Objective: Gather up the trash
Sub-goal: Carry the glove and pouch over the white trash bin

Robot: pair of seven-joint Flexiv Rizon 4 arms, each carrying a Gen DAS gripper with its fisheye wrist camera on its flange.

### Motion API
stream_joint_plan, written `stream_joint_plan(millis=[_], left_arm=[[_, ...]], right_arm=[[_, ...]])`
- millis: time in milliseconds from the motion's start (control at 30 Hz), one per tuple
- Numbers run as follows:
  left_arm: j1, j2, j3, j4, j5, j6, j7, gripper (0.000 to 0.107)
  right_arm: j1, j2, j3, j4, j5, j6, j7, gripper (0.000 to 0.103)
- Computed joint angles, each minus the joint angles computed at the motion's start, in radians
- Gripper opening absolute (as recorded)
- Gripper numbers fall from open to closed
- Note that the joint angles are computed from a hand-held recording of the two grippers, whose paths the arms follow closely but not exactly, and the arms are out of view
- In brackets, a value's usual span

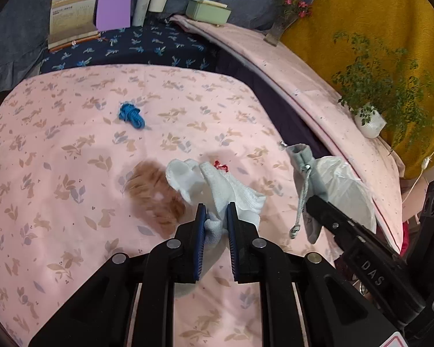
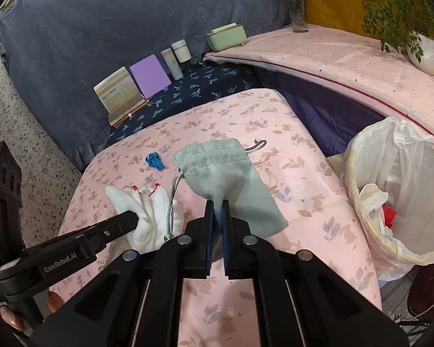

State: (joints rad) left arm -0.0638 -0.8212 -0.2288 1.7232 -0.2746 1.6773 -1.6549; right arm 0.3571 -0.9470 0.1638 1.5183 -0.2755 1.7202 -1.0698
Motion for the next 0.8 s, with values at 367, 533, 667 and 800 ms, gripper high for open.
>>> stream_joint_plan(millis=[367, 533, 667, 800], left_arm=[[-0.054, 0.051, 0.026, -0.029, 0.015, 0.017, 0.001, 0.012], [-0.102, 0.045, 0.061, -0.090, 0.009, -0.013, 0.007, 0.012], [-0.146, 0.028, 0.093, -0.149, 0.004, -0.046, 0.008, 0.012], [-0.178, 0.007, 0.109, -0.205, 0.005, -0.081, 0.012, 0.012]], right_arm=[[0.038, 0.083, -0.072, 0.098, 0.030, 0.091, 0.001, 0.005], [0.041, 0.107, -0.102, 0.129, 0.052, 0.122, 0.007, 0.005], [0.038, 0.122, -0.124, 0.151, 0.071, 0.141, 0.009, 0.005], [0.029, 0.132, -0.141, 0.169, 0.090, 0.155, 0.013, 0.005]])
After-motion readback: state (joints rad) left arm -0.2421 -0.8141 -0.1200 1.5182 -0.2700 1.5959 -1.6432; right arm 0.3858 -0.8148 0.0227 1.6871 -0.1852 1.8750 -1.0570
